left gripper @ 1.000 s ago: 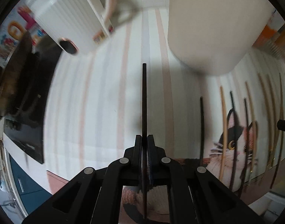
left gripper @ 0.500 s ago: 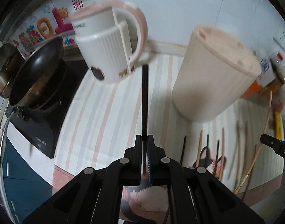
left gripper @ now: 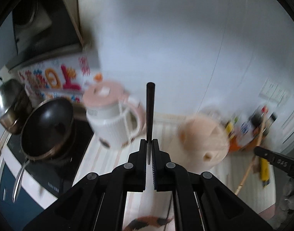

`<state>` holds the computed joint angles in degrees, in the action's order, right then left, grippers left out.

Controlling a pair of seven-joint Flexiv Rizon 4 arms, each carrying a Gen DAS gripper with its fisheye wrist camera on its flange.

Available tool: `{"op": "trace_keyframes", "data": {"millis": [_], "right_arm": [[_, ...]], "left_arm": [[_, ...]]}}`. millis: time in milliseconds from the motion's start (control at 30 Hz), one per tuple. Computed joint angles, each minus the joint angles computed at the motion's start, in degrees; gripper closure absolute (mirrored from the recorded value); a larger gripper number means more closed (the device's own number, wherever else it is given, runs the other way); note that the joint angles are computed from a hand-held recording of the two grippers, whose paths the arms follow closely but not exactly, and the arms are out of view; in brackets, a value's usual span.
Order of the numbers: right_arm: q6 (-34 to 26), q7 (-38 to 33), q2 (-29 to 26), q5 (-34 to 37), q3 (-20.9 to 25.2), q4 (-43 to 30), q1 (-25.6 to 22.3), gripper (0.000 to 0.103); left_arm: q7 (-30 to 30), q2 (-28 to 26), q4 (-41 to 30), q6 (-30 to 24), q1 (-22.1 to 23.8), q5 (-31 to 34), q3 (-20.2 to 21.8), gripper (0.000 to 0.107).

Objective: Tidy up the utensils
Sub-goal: 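Carry both held chopsticks upright over the beige chopstick holder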

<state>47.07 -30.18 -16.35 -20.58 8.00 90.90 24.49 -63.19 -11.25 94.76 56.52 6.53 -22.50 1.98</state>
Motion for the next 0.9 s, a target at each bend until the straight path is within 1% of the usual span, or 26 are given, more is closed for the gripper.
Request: {"op": "trace_keyframes", "data": {"millis": [100, 233, 333, 533, 667, 767, 900], "right_arm": [[-0.3, -2.2, -2.2, -0.8, -0.9, -5.5, 0.0, 0.096], [-1.2, -3.1, -6.0, -4.3, -3.3, -13.4, 1.0, 0.096], [-0.3, -3.3, -9.2, -5.7, -5.0, -18.4, 1.3, 0.096], [1.1, -4.7, -15.6, -3.7, -6.2, -25.8, 0.5, 0.096], [3.9, -4.7, -18.5, -3.2, -7.4, -27.0, 0.5, 0.096], [6.6, -4.3, -19.5, -3.6, -8.3, -25.8, 0.6, 0.096], [8.0, -6.1, -20.5, -2.6, -7.5, -25.2, 0.2, 0.096]], "left_arm": [[1.8, -0.7, -4.1, -1.7, 0.4, -3.1, -1.4, 0.105], [2.2, -3.6, -10.6, -5.1, 0.4, -5.7, -3.0, 0.105], [1.6, -6.1, -14.5, -6.8, -0.3, -5.5, -3.8, 0.105], [-0.3, -10.5, -19.3, -11.2, -1.3, -3.5, -4.4, 0.105], [-2.0, -13.4, -21.8, -14.7, -1.6, -2.0, -4.5, 0.105], [-2.7, -14.9, -23.0, -17.0, -1.8, -0.8, -4.5, 0.105], [-3.6, -16.6, -24.6, -20.0, -1.8, 0.6, -4.4, 0.104]]}}
